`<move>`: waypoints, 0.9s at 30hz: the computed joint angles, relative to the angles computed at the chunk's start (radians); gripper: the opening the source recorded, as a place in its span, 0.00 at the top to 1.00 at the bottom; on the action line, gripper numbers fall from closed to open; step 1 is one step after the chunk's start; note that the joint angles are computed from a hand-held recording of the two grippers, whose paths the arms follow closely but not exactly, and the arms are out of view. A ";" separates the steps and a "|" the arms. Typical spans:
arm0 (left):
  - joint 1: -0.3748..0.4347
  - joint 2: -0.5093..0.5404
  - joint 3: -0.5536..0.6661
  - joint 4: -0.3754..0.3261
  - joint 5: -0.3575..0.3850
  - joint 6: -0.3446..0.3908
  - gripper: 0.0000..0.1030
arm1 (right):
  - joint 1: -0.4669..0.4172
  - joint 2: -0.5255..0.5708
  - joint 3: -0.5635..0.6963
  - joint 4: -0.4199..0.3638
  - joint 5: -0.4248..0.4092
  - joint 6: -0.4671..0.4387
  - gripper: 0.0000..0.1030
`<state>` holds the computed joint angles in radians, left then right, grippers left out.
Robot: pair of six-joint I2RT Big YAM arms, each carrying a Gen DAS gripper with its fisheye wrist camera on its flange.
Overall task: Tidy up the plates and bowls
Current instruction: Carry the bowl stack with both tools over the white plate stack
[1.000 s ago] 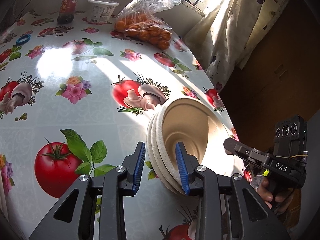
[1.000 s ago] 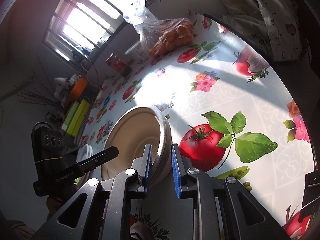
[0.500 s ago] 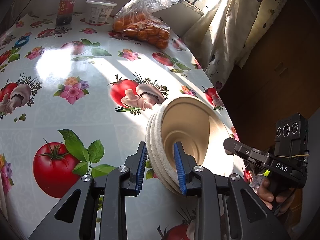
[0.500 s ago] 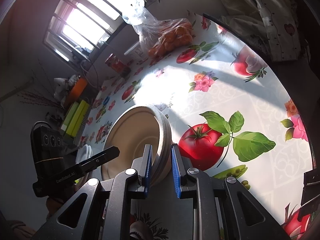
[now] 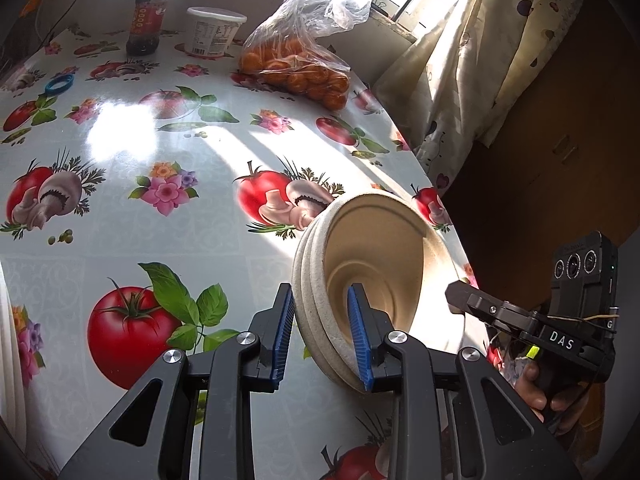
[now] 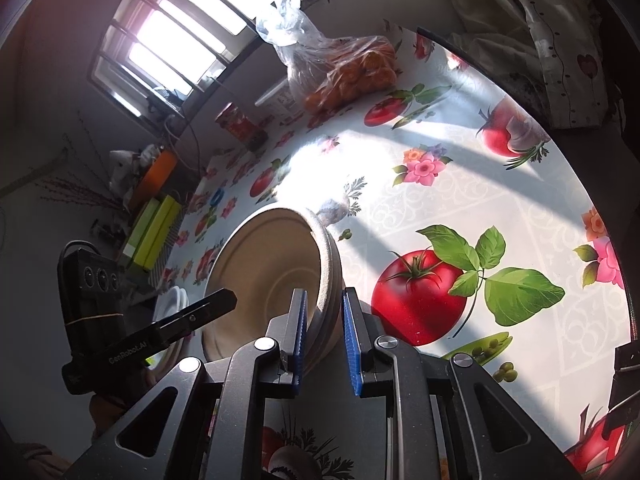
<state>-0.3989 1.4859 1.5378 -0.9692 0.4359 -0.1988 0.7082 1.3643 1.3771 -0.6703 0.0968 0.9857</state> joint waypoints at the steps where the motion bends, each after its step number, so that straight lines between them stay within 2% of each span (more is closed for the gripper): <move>1: 0.003 -0.002 0.000 -0.002 -0.002 -0.001 0.72 | 0.002 0.005 0.008 -0.002 0.000 -0.003 0.82; 27: 0.127 -0.077 -0.044 -0.001 -0.008 -0.011 0.72 | 0.038 0.178 0.220 -0.034 -0.056 -0.071 0.82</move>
<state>-0.2716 1.4086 1.4934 -0.9698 0.4282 -0.2100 0.7463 1.5419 1.5976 -0.7045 0.0407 0.9143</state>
